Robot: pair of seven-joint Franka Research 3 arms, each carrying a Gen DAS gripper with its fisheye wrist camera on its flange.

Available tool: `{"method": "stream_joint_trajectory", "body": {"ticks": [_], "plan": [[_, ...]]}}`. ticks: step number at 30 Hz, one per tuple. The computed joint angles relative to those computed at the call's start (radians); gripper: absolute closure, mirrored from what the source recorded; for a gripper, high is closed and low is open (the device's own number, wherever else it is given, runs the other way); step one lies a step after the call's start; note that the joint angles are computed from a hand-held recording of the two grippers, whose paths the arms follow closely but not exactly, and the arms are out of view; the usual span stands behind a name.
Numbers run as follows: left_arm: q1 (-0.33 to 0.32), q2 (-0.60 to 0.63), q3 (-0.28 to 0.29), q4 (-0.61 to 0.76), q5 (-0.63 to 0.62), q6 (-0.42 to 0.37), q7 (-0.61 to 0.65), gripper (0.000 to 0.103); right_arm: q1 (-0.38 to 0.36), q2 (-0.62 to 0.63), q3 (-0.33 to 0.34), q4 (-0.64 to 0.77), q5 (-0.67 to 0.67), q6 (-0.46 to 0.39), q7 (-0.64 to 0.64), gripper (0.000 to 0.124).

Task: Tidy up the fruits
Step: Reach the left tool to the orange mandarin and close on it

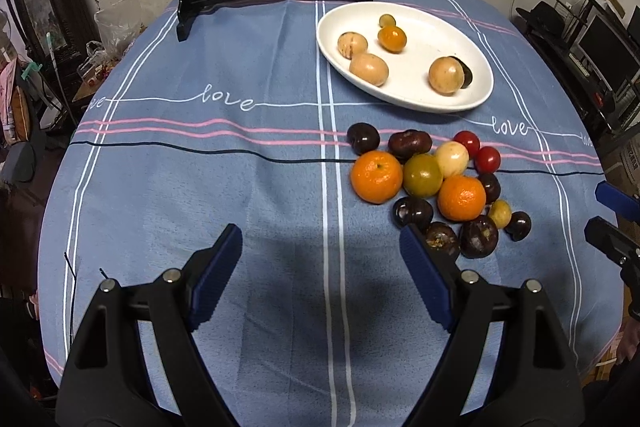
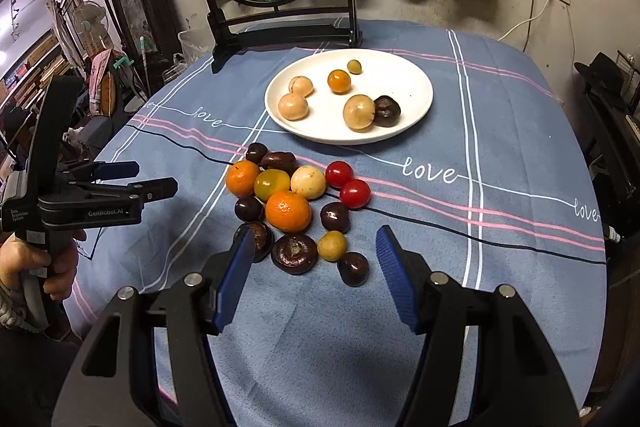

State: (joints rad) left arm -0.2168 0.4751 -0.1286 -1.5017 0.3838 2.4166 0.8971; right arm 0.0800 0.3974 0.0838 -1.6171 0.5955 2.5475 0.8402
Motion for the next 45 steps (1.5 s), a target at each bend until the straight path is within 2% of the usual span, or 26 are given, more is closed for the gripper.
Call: {"method": "stream_joint_trajectory", "body": {"ticks": [5, 14, 18, 21, 26, 30, 33, 35, 37, 39, 41, 45], "plan": [[0.001, 0.022, -0.004, 0.024, -0.012, -0.014, 0.019, 0.02, 0.001, 0.008, -0.005, 0.011, -0.011, -0.008, 0.022, 0.06], [0.029, 0.07, -0.023, 0.047, -0.086, 0.027, 0.059, 0.02, -0.001, 0.01, -0.014, 0.005, -0.027, -0.001, 0.053, 0.06], [0.014, 0.135, -0.011, 0.134, -0.079, 0.008, 0.092, 0.02, -0.003, 0.02, -0.02, 0.012, -0.04, -0.004, 0.084, 0.06], [0.02, 0.216, -0.023, 0.25, -0.115, -0.032, 0.129, 0.02, -0.002, 0.026, -0.023, 0.018, -0.057, -0.009, 0.102, 0.06], [0.0, 0.336, -0.01, 0.427, -0.132, -0.114, 0.17, 0.02, -0.001, 0.039, -0.032, 0.028, -0.085, -0.014, 0.14, 0.06], [0.003, 0.37, -0.01, 0.461, -0.154, -0.109, 0.19, 0.016, -0.003, 0.052, -0.035, 0.043, -0.103, -0.023, 0.171, 0.06], [0.001, 0.373, -0.001, 0.454, -0.151, -0.076, 0.188, 0.015, -0.002, 0.061, -0.034, 0.053, -0.118, -0.036, 0.18, 0.06], [0.01, 0.373, -0.01, 0.447, -0.165, -0.058, 0.194, 0.02, -0.003, 0.065, -0.032, 0.058, -0.124, -0.04, 0.182, 0.06], [0.018, 0.372, -0.021, 0.44, -0.18, -0.04, 0.208, 0.029, -0.004, 0.067, -0.031, 0.06, -0.126, -0.042, 0.183, 0.06], [0.021, 0.375, -0.031, 0.446, -0.191, -0.031, 0.235, 0.043, -0.004, 0.07, -0.031, 0.066, -0.13, -0.048, 0.187, 0.06], [0.019, 0.394, -0.043, 0.48, -0.204, -0.055, 0.27, 0.056, -0.005, 0.071, -0.03, 0.067, -0.131, -0.05, 0.187, 0.06], [-0.007, 0.404, -0.019, 0.497, -0.187, -0.07, 0.28, 0.057, -0.006, 0.068, -0.029, 0.064, -0.131, -0.051, 0.185, 0.06]]}}
